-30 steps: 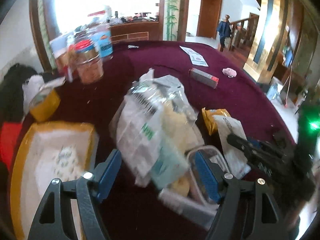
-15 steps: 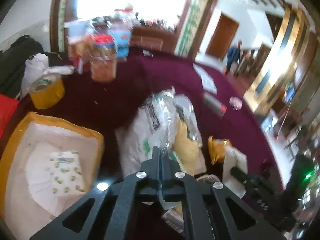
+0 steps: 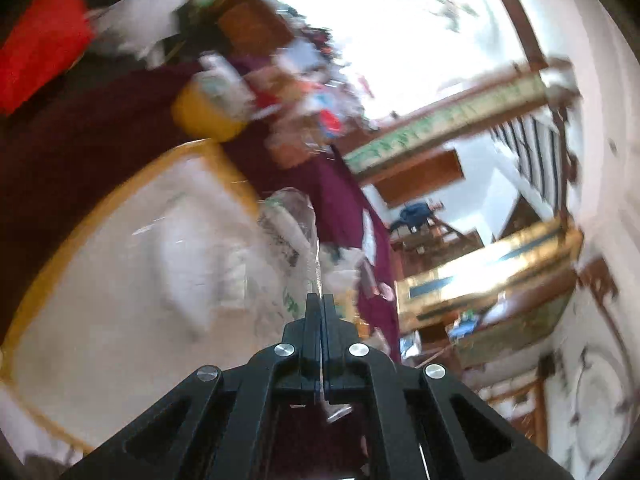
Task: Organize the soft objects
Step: 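Grasp the white red-printed plastic bag with the right gripper while the left grasps a clear bag, then lower both bags into the tray and open both grippers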
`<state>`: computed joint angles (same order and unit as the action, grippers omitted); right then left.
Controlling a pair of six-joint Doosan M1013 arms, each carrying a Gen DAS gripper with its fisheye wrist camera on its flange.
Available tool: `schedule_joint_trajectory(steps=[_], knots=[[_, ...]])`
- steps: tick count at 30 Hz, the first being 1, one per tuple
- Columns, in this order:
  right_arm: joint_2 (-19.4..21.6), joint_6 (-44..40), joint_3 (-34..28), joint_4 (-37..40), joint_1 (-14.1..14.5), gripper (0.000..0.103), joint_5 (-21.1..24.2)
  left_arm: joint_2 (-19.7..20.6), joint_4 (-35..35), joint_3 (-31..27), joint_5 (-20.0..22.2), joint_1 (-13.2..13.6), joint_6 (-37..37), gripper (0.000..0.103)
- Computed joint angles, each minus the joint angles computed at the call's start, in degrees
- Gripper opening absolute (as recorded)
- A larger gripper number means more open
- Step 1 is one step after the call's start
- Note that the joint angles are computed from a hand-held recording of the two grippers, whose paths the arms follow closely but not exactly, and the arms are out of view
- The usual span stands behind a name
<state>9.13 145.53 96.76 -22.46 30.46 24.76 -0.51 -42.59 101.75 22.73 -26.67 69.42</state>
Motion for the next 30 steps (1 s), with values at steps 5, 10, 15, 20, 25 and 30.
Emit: schedule_joint_trajectory(steps=[5,10,15,20,25,30], knots=[[0.13,6.46,-0.83,-11.16,2.18,0.019,2.98,-1.87,0.17,4.74,0.29,1.47,-3.68,0.0],[0.08,10.63,-3.44,-20.15,6.68,0.019,6.47,-2.1,17.25,4.59,4.16,0.27,-19.3,0.0],[0.67,-0.63,-6.92,-9.93,9.3,0.019,0.44,-1.57,31.57,2.72,10.19,-1.74,-28.98,0.0],[4.3,-24.46,-12.12,13.82,10.63,0.019,-1.03,-0.91,42.35,1.19,14.46,-3.93,-35.61,0.0],[7.52,-31.2,-15.9,21.35,11.81,0.019,2.42,-1.48,44.93,1.73,14.68,-4.08,-37.7,0.0],[10.19,-31.89,-19.25,21.97,12.65,0.019,6.09,-1.47,50.71,0.93,17.86,-5.0,-41.73,0.0]])
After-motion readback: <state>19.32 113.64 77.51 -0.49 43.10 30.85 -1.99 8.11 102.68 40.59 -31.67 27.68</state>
